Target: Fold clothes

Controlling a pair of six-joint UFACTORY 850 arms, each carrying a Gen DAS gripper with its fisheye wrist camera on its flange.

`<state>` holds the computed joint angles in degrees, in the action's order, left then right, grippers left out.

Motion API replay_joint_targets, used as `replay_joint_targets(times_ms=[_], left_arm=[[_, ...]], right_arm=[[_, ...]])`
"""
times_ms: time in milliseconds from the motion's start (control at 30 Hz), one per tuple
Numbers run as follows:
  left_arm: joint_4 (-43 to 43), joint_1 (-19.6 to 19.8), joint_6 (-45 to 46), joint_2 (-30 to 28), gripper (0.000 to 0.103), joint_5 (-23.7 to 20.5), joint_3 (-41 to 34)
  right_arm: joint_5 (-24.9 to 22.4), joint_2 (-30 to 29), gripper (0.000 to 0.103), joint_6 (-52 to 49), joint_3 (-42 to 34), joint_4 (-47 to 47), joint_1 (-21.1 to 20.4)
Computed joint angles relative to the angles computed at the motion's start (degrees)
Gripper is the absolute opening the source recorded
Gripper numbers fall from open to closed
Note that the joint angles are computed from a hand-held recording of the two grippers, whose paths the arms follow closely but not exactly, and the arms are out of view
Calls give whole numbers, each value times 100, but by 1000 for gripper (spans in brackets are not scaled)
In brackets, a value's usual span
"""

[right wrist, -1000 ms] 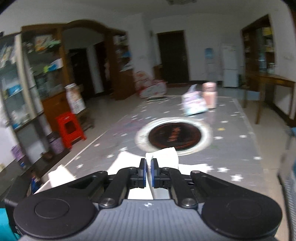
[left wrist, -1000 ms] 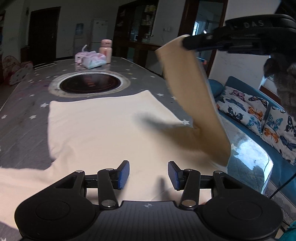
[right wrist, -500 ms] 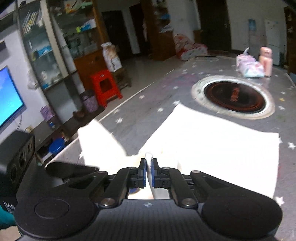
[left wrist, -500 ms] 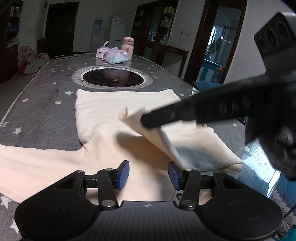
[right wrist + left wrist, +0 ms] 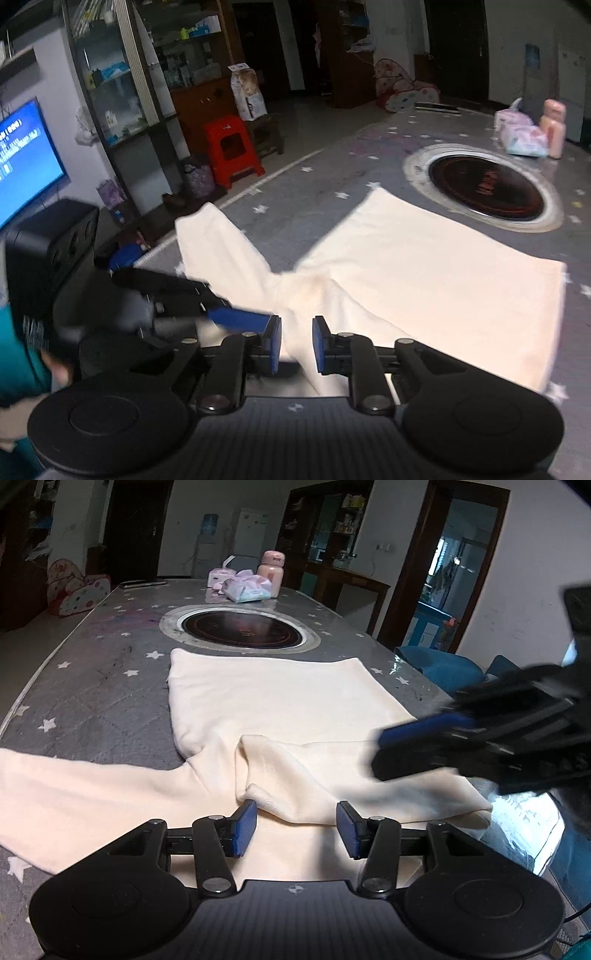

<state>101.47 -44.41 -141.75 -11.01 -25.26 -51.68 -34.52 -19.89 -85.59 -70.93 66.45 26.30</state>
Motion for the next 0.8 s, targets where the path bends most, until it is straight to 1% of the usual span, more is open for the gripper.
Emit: replay_joint_targets(times_ms=[67, 167, 267, 333, 367, 433, 467, 500, 533, 667, 733, 800], left_arm=[[-83, -20, 38, 39, 50, -63, 21], [-356, -86, 296, 64, 50, -301, 12], [-455, -64, 415, 36, 46, -350, -31], [-513, -14, 526, -26, 38, -260, -97], [-558, 5, 609, -67, 37, -236, -133], [-715, 2, 819, -142, 22, -271, -195], [-798, -11, 930, -173, 18, -322, -221], [-864, -32, 1015, -194, 11, -394, -234], [-929, -57, 1100, -206, 7, -486, -247], [-962, -167, 1191, -176, 4, -823, -259], [-933, -203, 1253, -156, 3, -912, -284], [-920, -219, 1254, -129, 3, -961, -305]], right_arm=[[194, 203, 25, 22, 220, -150, -117], [604, 510, 28, 39, 609, -364, -264], [978, 783, 32, 108, 983, -614, -394], [1180, 929, 34, 196, 1204, -812, -464], [1278, 977, 35, 229, 1289, -894, -481], [1442, 1056, 36, 257, 1440, -992, -514], [1519, 1093, 38, 212, 1508, -969, -531], [1579, 1122, 41, 156, 1566, -917, -549], [1615, 1137, 41, 88, 1607, -827, -569], [1712, 1143, 41, -4, 1693, -661, -614], [1847, 1141, 41, -74, 1731, -624, -599], [1812, 1116, 39, -122, 1728, -529, -633]])
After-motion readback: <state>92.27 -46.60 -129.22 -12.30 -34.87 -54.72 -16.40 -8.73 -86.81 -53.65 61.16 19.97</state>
